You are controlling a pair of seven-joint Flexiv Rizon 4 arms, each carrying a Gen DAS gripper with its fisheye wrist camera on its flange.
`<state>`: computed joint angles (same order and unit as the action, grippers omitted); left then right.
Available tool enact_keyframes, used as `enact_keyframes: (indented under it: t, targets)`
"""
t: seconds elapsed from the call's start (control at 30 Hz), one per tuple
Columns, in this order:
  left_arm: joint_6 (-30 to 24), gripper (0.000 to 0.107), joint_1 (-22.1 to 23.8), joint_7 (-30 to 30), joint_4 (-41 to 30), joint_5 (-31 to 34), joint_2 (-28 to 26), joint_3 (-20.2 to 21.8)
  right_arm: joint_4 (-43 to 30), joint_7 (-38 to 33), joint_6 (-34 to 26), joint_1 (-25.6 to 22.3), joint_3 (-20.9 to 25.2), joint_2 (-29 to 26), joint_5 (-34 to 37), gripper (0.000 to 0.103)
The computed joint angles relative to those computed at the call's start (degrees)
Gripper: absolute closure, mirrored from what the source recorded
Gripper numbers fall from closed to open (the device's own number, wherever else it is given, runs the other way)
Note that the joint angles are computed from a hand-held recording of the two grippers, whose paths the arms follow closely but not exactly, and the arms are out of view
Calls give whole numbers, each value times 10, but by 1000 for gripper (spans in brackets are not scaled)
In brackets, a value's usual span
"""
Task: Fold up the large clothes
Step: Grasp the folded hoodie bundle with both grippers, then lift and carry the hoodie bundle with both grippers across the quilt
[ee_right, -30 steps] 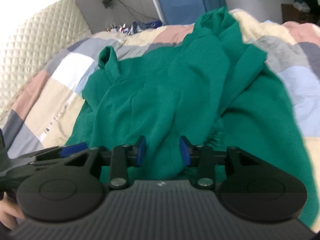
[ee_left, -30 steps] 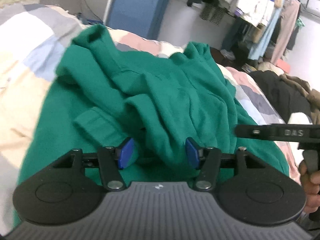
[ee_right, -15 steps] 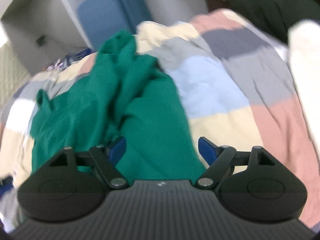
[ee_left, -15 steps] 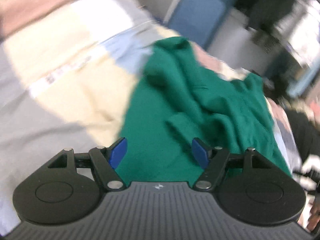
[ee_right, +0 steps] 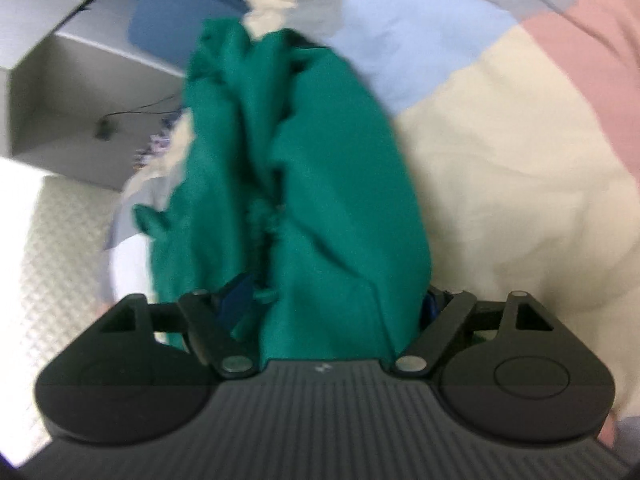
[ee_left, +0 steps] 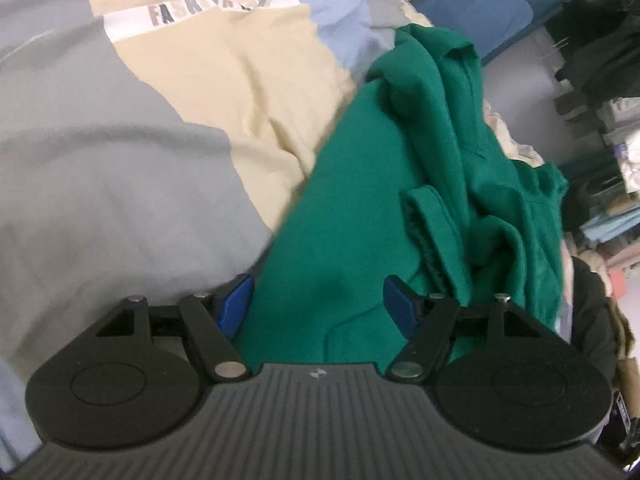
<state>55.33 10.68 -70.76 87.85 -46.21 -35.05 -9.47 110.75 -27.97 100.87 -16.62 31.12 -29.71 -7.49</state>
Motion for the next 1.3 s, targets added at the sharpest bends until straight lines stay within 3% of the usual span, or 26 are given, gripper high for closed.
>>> enact_keyframes:
  t: [0.13, 0.23, 0.3, 0.4, 0.5, 0.57, 0.7, 0.77, 0.83, 0.9, 0.93, 0.97, 1.0, 1.03, 1.1, 1.13, 1.17, 1.23, 1.3]
  targets:
    - [7, 31, 38, 109, 47, -161, 21, -74, 4, -8, 57, -19, 33, -16, -33, 20]
    - [-25, 31, 43, 152, 58, -233, 31, -85, 6, 5, 80, -29, 39, -24, -64, 20]
    - [-30, 31, 22, 129, 52, -196, 31, -55, 5, 30, 47, -14, 15, -14, -67, 20]
    - [-61, 29, -10, 47, 26, -95, 15, 0, 8, 50, -33, 11, -23, 10, -67, 21]
    - [-62, 26, -16, 43, 19, -65, 12, 0, 5, 39, -97, 57, -68, 29, -64, 21]
    - [-64, 25, -7, 72, 30, -91, 21, -17, -9, 3, -110, 39, -39, 19, -55, 21]
    - [-71, 25, 1, 119, 41, -158, 29, -35, -12, -73, -26, -14, 41, -8, -16, 21]
    - [-72, 25, -11, 101, 35, -141, 23, -20, -13, -85, -13, -13, 43, -10, -15, 21]
    - [-77, 26, -21, 80, 25, -101, 15, -2, -19, -83, -46, -7, 34, -9, -13, 21]
    - [-74, 26, -26, 77, 22, -77, 11, 0, -23, -74, -94, 13, 10, 2, 0, 30]
    - [-73, 26, -24, 80, 24, -78, 13, -3, -22, -65, -116, 36, -17, 12, 2, 44]
    - [-73, 28, -22, 86, 25, -78, 14, -6, -22, -66, -124, 47, -29, 16, 4, 50]
    - [-68, 38, -23, 88, 29, -75, 18, -5, -23, -79, -124, 47, -27, 16, 8, 54]
    - [-68, 45, -25, 87, 29, -67, 21, -3, -22, -85, -124, 58, -38, 22, 8, 65]
    - [-66, 75, -24, 85, 27, -61, 20, -1, -13, -93, -116, 80, -63, 38, 11, 78]
    - [-61, 83, -21, 90, 33, -70, 24, -5, -9, -97, -107, 86, -70, 45, 18, 88]
    - [-58, 91, -14, 97, 42, -92, 31, -13, -8, -108, -92, 79, -61, 46, 30, 90]
    - [-63, 93, -1, 119, 55, -135, 41, -23, -3, -137, -61, 55, -30, 51, 56, 92]
    - [-77, 94, 10, 145, 69, -185, 59, -28, -1, -179, -39, 3, 32, 50, 73, 93]
